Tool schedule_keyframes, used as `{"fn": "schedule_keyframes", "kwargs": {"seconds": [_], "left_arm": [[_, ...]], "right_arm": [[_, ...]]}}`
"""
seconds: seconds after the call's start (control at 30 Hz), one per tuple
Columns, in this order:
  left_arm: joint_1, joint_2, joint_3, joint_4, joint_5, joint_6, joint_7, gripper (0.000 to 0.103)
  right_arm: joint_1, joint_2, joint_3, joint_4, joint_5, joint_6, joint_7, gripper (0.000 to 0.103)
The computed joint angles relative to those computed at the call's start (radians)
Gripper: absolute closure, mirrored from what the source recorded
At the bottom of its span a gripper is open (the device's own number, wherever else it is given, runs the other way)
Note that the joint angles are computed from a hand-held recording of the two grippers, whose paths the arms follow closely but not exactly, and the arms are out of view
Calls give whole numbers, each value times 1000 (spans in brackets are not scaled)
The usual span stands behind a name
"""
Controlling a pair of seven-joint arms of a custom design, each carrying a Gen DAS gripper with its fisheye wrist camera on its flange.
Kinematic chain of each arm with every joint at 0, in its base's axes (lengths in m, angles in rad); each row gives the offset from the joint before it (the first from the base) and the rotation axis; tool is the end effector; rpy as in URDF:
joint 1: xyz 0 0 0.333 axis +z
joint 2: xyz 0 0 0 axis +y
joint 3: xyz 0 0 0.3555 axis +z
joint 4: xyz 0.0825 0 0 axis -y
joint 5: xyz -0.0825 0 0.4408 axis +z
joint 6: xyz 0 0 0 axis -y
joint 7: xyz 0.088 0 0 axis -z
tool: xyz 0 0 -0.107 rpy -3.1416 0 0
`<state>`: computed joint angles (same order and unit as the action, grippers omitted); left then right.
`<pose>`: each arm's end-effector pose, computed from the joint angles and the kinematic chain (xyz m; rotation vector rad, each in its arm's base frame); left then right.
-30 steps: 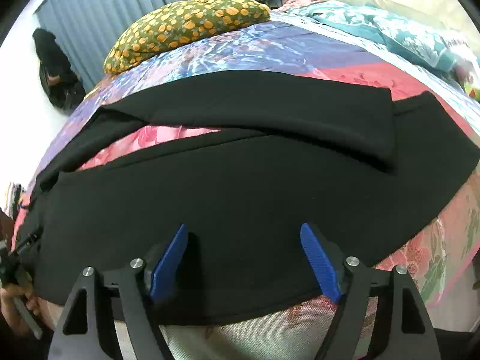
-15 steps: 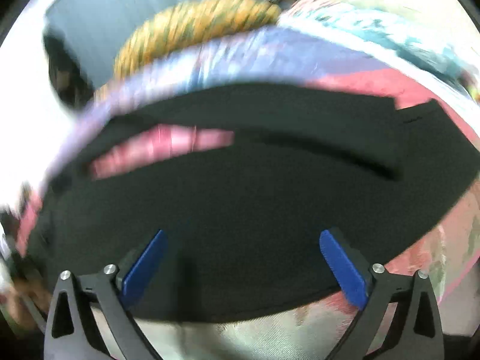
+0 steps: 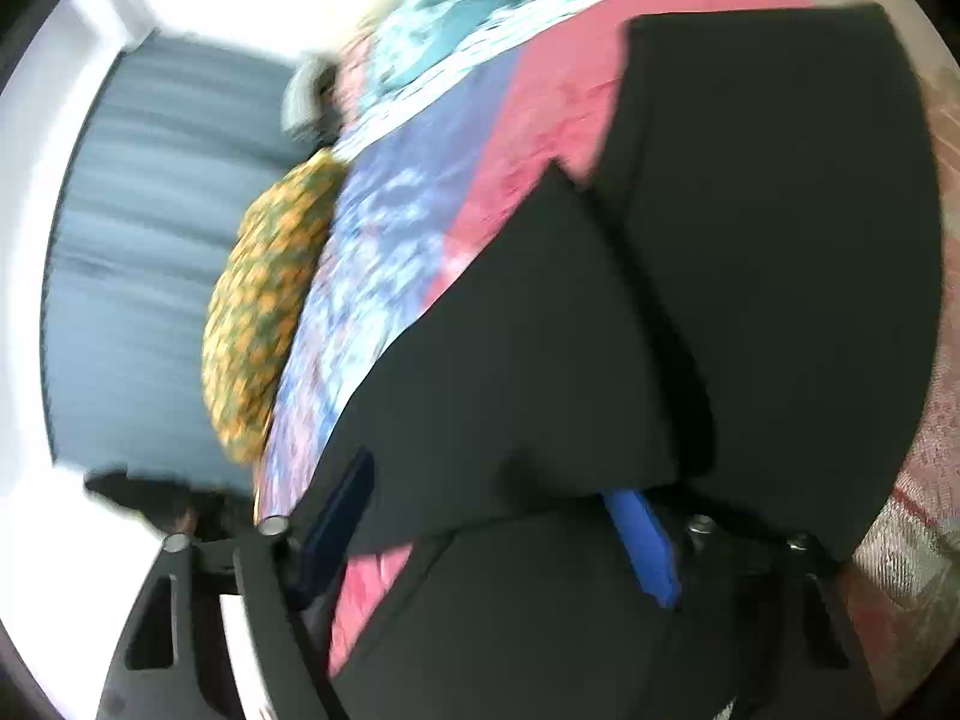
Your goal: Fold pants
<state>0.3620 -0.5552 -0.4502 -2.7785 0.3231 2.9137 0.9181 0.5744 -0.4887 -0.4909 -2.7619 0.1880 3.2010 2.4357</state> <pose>0.4206 -0.0525 0.4212 -1.9664 1.5198 -0.4869 0.4410 0.0164 0.4402 -0.6013 2.1660 0.0336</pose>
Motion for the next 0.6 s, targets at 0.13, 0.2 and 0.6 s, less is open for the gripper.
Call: {"fn": "schedule_keyframes", "kwargs": {"seconds": [0.13,0.2,0.6], "left_arm": [[1,1,-2,5,3,-8,-4,1],[-15,5,10,17,-3,-41,5,1],[-441,291,459,478,-771,-389,545,1]], "right_arm": [[-212,68,192,58,-49,-154,19,98],[-199,64,176,48,-34,-134,-48,98],[-126,-158,146,25,-214,30,-319,98]]}}
